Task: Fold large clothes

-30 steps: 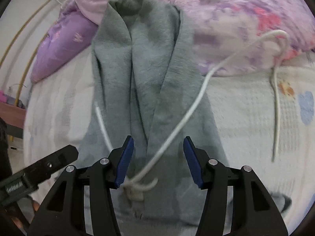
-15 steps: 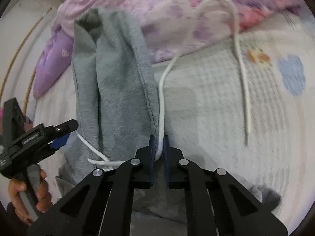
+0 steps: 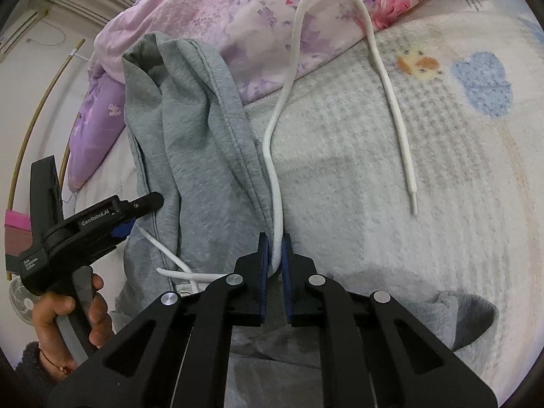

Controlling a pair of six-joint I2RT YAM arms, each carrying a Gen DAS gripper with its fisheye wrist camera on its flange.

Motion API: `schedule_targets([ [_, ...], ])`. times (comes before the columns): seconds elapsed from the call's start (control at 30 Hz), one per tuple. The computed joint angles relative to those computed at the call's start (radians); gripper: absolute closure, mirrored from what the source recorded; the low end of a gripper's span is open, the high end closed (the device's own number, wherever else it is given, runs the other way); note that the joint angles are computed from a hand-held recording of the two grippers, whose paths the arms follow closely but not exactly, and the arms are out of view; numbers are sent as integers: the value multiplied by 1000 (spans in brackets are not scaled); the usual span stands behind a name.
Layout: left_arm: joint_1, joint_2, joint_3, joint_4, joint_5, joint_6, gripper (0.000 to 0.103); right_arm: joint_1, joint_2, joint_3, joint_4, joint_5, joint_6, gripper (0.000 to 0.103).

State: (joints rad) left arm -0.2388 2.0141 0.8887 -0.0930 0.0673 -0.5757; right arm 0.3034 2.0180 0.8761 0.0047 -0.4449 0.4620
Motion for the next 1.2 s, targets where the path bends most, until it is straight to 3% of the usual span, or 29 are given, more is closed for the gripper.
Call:
schedule_targets([
  [0.1, 31, -59, -57, 40, 63, 8, 88, 14, 0, 5, 13, 4, 25, 96],
  [0.2, 94, -188, -184, 113, 166, 0, 88, 7, -65, -54, 52, -6, 44, 96],
  [0.3, 181, -413, -361, 159, 288, 21, 88, -27, -200, -170, 90, -47, 78, 96],
  [0.37, 250, -536, -425, 68, 352, 65, 87, -35, -282, -233, 63, -24, 77, 98],
  [0.43, 332, -542, -467, 20, 414, 105, 80, -51, -293, -262, 0, -20, 73, 98],
  [0.5, 378, -462, -482, -12, 413, 99, 70, -68, -244, -283, -16, -29, 84, 97],
  [0.6, 446, -429, -510, 11, 486, 72, 65, -43, -263, -259, -37, 9, 78, 94],
  [0.63, 455, -493, -517, -16, 476, 87, 61, -24, -280, -236, -63, 53, 67, 93],
  [0.7, 441, -575, -501, -59, 418, 96, 31, 3, -286, -150, -116, 124, 40, 89],
  [0.73, 414, -606, -475, -71, 375, 75, 26, 3, -273, -123, -112, 117, 36, 85],
  [0.8, 361, -583, -432, -54, 332, 61, 25, 13, -205, -7, -146, 131, 23, 76],
  [0.87, 296, -481, -360, -24, 275, 68, 25, 25, -113, 108, -162, 164, -8, 57],
  [0.93, 250, -358, -271, -29, 217, 106, 25, 32, 23, 268, -238, 172, -54, 55],
  [1.0, 215, -266, -201, -50, 157, 125, 31, 28, 139, 394, -282, 164, -69, 55],
  [1.03, 212, -240, -181, -57, 139, 148, 48, 23, 179, 443, -312, 157, -73, 59],
  [1.07, 222, -231, -169, -70, 150, 175, 92, 17, 193, 456, -308, 142, -73, 94],
  [1.1, 229, -230, -159, -88, 158, 189, 97, 10, 188, 453, -295, 121, -77, 97],
  [1.2, 244, -365, -205, -99, 146, 246, 97, 1, 25, 316, -200, 119, -108, 97],
])
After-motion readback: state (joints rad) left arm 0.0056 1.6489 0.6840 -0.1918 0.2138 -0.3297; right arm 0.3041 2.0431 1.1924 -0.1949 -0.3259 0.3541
